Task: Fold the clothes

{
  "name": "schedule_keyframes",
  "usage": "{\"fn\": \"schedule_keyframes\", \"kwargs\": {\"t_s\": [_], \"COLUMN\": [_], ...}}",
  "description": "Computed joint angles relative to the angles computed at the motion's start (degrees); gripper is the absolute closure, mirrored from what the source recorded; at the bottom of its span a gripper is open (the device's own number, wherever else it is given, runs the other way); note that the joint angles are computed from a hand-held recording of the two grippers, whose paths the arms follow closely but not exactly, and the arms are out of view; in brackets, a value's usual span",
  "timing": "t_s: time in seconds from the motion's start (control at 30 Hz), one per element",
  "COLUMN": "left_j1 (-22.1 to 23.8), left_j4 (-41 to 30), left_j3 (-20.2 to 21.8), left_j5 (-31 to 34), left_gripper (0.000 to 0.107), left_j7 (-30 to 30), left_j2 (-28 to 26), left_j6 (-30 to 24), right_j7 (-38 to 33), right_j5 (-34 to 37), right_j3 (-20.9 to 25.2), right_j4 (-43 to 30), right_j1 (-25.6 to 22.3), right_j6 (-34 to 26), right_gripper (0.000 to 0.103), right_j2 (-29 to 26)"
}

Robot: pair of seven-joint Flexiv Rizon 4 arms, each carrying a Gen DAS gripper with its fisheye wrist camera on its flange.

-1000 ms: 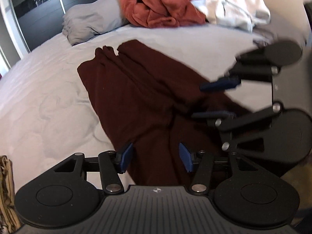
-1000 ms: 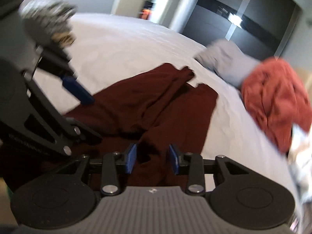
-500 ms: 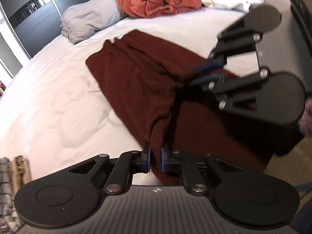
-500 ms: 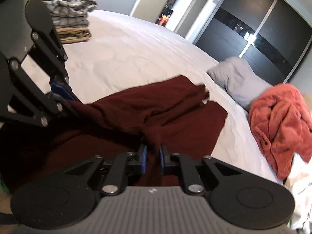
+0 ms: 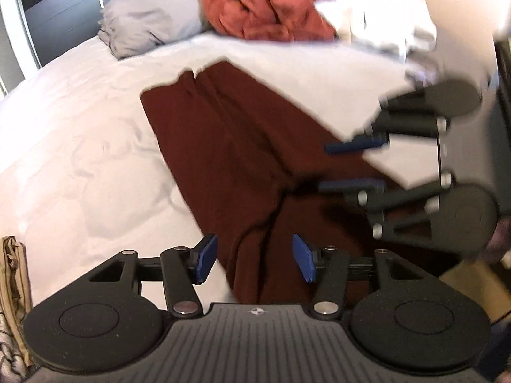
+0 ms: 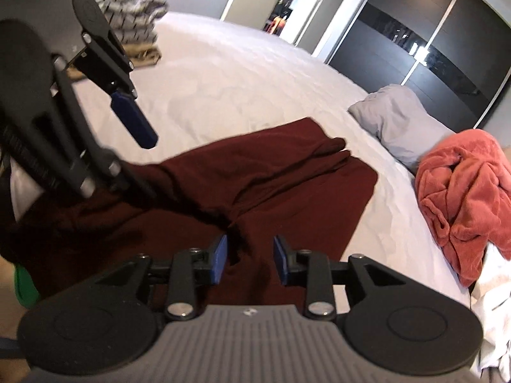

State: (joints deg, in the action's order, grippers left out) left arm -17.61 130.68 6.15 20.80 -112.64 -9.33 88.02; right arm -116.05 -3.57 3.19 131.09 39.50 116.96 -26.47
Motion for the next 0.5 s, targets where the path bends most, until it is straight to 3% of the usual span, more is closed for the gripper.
{"fn": "schedule_keyframes", "kwargs": {"t_s": [0.1, 0.2, 0.3, 0.37, 0.5], "left_j1": [1.2, -2.3, -3.0, -3.9, -6.4], "left_j4": [0.0, -3.8, -7.1, -9.9, -15.9], "left_j3": [0.1, 5.4, 7.2, 8.7, 11.8], "left_j5": [-2.9, -0.1, 0.1, 0.4, 0.2], "left_gripper": [0.057, 0.057, 0.057, 0.057, 0.056], "left_j7": [-0.6, -6.9, -10.6, -12.0, -11.9], "left_j2": [-0.4, -2.5, -5.3, -7.6, -12.8], "left_j6": [2.8, 1.4, 1.3, 1.5, 1.1], "right_j7": [4.2, 4.9, 7.6, 10.9, 15.6], "right_j5": [-2.4, 0.6, 3.0, 2.2, 2.2], "right_j3": [3.8, 0.8, -0.9, 0.1, -1.9], "right_j4": [-0.2, -1.9, -5.5, -8.3, -13.9], "right_j1": [-5.1, -2.5, -1.8, -3.8, -3.5], "right_j6": [-0.2, 1.3, 0.0, -1.3, -3.2], "right_gripper": [0.068, 0.068, 0.068, 0.068, 0.066], "right_j2": [0.6, -0.4, -2.2, -3.5, -6.8]}}
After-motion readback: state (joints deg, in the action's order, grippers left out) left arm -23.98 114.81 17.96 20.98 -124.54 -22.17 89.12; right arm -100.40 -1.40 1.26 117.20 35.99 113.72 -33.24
